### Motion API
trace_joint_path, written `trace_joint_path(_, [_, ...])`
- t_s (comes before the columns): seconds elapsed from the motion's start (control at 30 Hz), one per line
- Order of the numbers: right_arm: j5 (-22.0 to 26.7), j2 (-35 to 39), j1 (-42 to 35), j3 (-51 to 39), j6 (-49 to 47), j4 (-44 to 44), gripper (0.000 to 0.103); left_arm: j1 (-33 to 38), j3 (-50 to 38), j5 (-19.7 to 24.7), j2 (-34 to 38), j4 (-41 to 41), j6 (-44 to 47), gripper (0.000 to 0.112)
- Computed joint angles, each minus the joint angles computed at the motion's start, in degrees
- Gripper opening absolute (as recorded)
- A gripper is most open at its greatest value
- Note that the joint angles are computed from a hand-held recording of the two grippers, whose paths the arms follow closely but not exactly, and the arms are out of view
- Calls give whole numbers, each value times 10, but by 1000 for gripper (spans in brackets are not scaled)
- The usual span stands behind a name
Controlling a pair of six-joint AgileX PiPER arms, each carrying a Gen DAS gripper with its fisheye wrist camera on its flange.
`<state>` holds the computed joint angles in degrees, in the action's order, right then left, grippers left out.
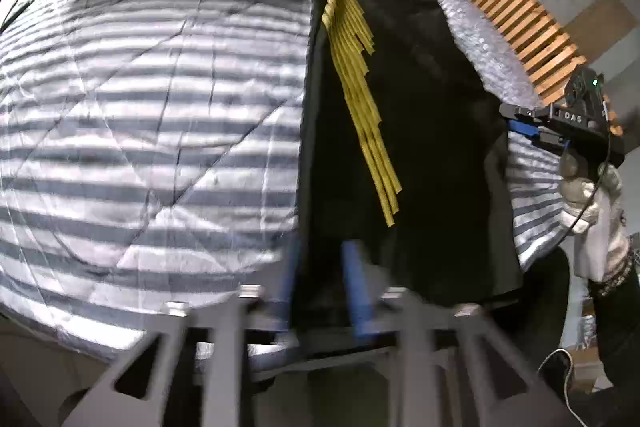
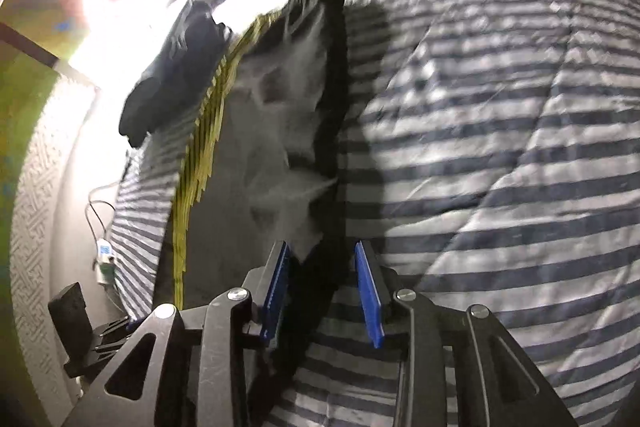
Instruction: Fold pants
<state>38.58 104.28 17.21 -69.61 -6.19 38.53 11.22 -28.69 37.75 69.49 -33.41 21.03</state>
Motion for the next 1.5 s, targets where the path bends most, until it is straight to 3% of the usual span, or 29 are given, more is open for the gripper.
trace_joint_path(0.23, [-15, -60, 93, 26, 173, -191, 31, 4, 15, 29, -57, 10, 1, 13])
trace_joint_path(0.4, [21, -122, 156, 74, 127, -121, 31, -30, 7, 5, -25, 12, -6, 3])
trace_joint_path(0.5, [40, -114, 183, 89, 89, -50, 31, -46, 9, -6, -19, 19, -16, 2])
trace_joint_path(0.67, [33, -81, 206, 96, 100, -30, 30, -19, 10, 8, -15, -3, 17, 2])
trace_joint_path(0.77, [32, -80, 214, 100, 88, -21, 8, 20, 10, 32, -17, -24, 52, 1])
trace_joint_path(0.9, [27, -104, 218, 123, 57, -1, 5, 52, 9, 75, -49, -28, 67, 1])
trace_joint_path(1.0, [33, -107, 237, 118, 66, -21, 5, 47, 12, 85, -70, -1, 50, 1])
trace_joint_path(1.1, [39, -82, 248, 105, 90, -56, 7, 24, 17, 59, -53, 24, 24, 3])
trace_joint_path(1.2, [55, -78, 230, 107, 70, -35, 9, 44, 0, 81, -47, 22, 44, 3])
trace_joint_path(1.33, [65, -126, 208, 96, 84, -83, 17, 26, -77, 89, -27, 58, 11, 8])
trace_joint_path(1.43, [65, -147, 166, 66, 117, -131, 23, 21, -160, 97, 29, 55, 12, 19])
trace_joint_path(1.5, [45, -149, 140, 44, 164, -190, 29, 0, -228, 77, 96, 68, -13, 20])
